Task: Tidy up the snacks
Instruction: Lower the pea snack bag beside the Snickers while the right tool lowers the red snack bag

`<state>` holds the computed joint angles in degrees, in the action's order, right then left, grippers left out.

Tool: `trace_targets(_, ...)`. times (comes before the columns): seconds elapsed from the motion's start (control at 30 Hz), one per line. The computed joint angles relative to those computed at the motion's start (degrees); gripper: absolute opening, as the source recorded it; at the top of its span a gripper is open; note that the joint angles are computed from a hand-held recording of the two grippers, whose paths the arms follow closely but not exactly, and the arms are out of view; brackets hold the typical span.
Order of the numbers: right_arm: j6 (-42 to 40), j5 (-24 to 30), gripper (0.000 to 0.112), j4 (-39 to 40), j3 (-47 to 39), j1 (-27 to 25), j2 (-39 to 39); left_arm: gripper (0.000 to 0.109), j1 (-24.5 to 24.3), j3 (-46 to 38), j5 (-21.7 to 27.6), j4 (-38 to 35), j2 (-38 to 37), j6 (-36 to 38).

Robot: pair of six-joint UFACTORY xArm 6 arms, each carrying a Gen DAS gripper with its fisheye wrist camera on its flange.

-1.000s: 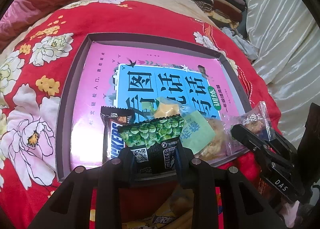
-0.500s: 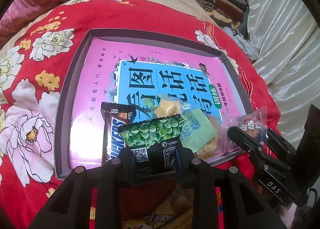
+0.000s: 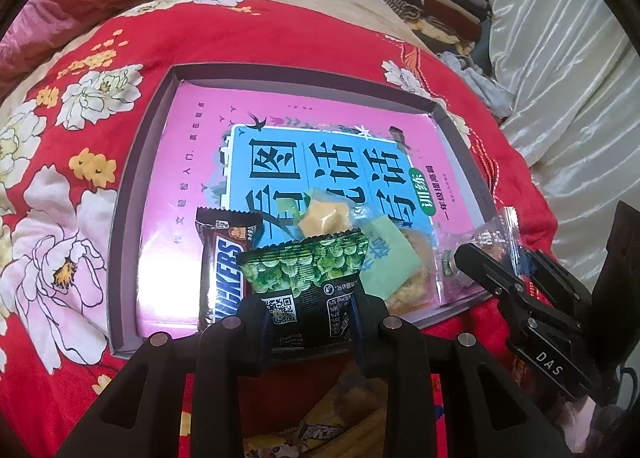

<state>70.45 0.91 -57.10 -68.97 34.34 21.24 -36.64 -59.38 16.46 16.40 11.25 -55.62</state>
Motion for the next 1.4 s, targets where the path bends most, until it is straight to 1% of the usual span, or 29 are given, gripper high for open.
trace_targets(0.13,3.13,-0.34,0.048,-2.98,-0.08,-0.49,-0.29,0.032,0.03,0.08,-0.23,-0.09,-0.05,0.17)
trace_targets(0.2,6.16,-0.16,0.051,-6.04,-0.38,-0.75,-0.47,0.032,0.05,0.07,-0.15,0.21,-0.10,0.04)
trace_targets(0.3,6.71,-0.07,0.054,-6.35,-0.28,-0.88,-0.62,0.032,0.05,-0.16,-0.03,0.17,0.03,0.20)
trace_targets(0.4,5.08,0.11,0.055,-4.52,0.04,-0.75,-0.73,0.032,-0.01,-0.17,-0.05,-0.33,0.08,0.69)
trace_targets(0.5,7.31,-0.22,0.057,-6.96,-0.18,-0.98,-0.79,0.032,-0.03,-0.40,0.12,-0.12,0.13,0.70)
trace_targets(0.63,7.65,-0.07,0.058,-7.23,-0.17,-0.97,-0.91,0.035,0.05,-0.60,0.12,0.77,0.10,0.01)
trace_targets(0.77,8.85,0.06,0.058,-8.21,-0.11,-1.05,-1.17,0.041,0.14,-0.55,0.32,2.96,-0.28,-1.74)
trace_targets(1.03,10.01,0.26,0.059,-9.17,-0.33,-1.08,-1.24,0.043,0.17,-0.48,0.57,4.08,-0.73,-2.27)
trace_targets(1.2,16.06,-0.40,0.063,-15.52,-1.21,-1.56,-1.33,0.043,0.09,-0.59,0.64,4.43,-0.78,-2.26)
trace_targets(1.3,16.63,-0.32,0.063,-16.11,-1.33,-1.52,-1.34,0.043,0.05,-0.43,0.71,4.76,-1.08,-2.49)
trace_targets(1.37,17.47,-0.64,0.064,-16.90,-1.47,-1.62,-1.32,0.046,0.04,-0.25,0.63,5.11,-1.35,-2.73)
trace_targets(1.4,18.31,-0.95,0.064,-17.75,-1.61,-1.69,-1.32,0.051,0.02,-0.25,0.77,5.41,-1.50,-2.85)
